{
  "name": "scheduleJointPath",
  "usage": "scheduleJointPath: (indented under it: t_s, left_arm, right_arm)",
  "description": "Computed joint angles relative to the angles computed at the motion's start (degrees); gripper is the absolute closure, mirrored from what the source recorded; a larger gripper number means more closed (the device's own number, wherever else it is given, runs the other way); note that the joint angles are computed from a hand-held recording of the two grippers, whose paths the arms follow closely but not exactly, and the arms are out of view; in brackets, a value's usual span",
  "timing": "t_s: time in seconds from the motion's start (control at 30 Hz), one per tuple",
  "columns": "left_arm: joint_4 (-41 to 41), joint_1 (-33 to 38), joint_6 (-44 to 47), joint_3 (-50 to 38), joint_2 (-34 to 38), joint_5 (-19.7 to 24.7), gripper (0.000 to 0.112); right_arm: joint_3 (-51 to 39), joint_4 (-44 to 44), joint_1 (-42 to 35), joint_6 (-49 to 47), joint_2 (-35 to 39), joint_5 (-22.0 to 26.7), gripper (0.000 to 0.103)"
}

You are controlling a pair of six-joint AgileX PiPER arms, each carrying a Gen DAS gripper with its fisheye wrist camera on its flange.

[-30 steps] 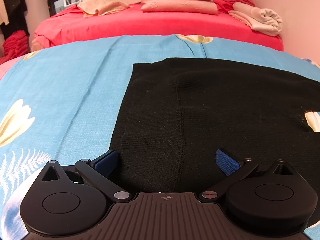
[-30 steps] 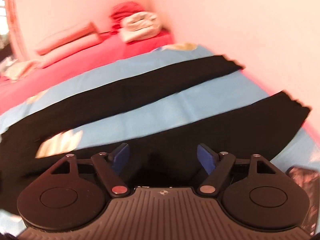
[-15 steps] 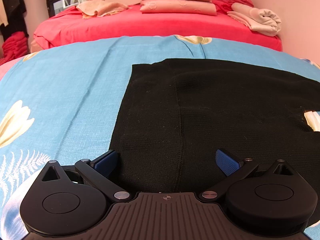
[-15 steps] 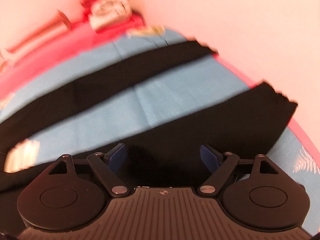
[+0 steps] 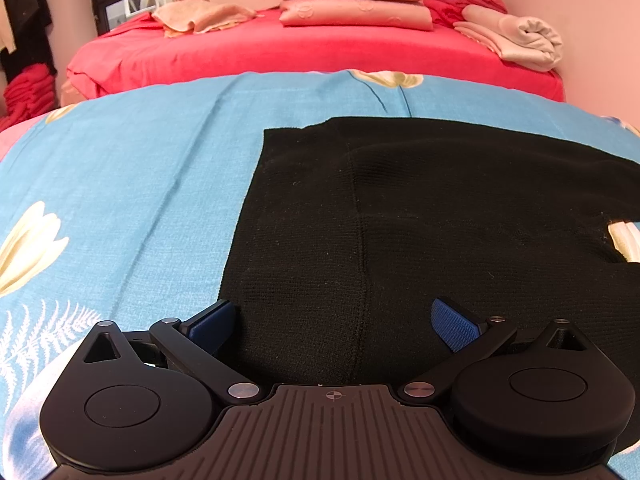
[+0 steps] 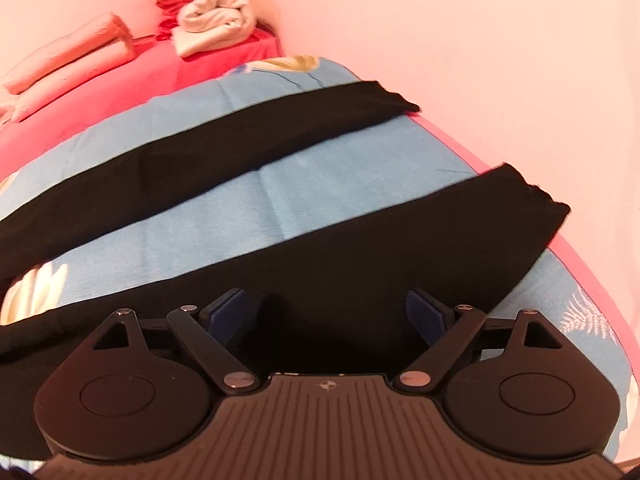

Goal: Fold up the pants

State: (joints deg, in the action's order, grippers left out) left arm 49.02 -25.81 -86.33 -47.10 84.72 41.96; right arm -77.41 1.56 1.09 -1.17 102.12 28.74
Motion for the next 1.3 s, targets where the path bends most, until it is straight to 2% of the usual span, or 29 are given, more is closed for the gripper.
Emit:
scheduleJointPath:
  t_s: [0.17,0.4,0.47,0.53,0.63,0.73,0.77,0.83,0.9,1.0,1.17,1.23,1.3]
  left_arm:
    - [-0.04,-0.01,0.04,0.02,-0.01,0.0,0.009]
    - [-1.28,0.28,1.52,-0.11,-0.48,-0.09,0.009]
    - [-4.56,0.71,4.99,0.16,-2.61,-0.48,0.009]
    - [-7.01,-0.2,7.34,1.93,-7.06,-0.79,0.009]
    - [-15.04,-1.13,14.05,5.81,-16.79,-2.89,0.009]
    - [-28.1,-0.33,23.28,9.35,-25.53,-5.43,0.009]
    - [-31.93,0.01,25.67,10.3,-27.41,-6.02,0.009]
    - [-36.19,-0.31,26.08,12.16,-29.81,-7.04,0.009]
    - [-40.61,0.46,27.05,14.52,-31.1,-10.06,0.009]
    - [-47.31,2.75,29.38,17.34,-30.09,-15.31,0.009]
    - [-41.37,3.18,20.14,19.85,-28.06,-22.49,0.009]
    - [-36.56,2.41,13.3,20.23,-27.45,-24.44,0.009]
    - [-30.99,2.31,7.28,20.69,-26.79,-25.82,0.009]
  right_arm:
    - [1.4,3.77,1.33,-4.78,-1.45,0.4,0.014]
    - [2.13,5.72,1.93,-6.22,-0.97,1.48,0.014]
    - [2.85,7.74,1.37,-7.51,-1.53,1.33,0.014]
    - [3.78,14.21,-0.4,-12.41,-2.7,1.16,0.015]
    - [3.79,26.13,-4.81,-20.82,-4.63,2.51,0.017]
    - [2.58,33.47,-9.61,-24.08,-5.76,3.5,0.023]
    - [1.27,34.37,-11.25,-23.38,-5.32,4.5,0.025]
    - [-1.89,34.27,-14.09,-20.36,-3.38,6.37,0.039]
    - [-6.26,29.78,-16.12,-13.37,-0.13,9.11,0.045]
    - [-11.43,27.22,-18.92,-7.9,4.33,12.57,0.045]
    - [-16.62,24.88,-21.45,-4.44,9.84,14.45,0.045]
    - [-18.44,25.97,-22.46,-4.09,12.04,16.14,0.045]
    - [-16.42,29.05,-23.05,-7.07,11.75,14.34,0.043]
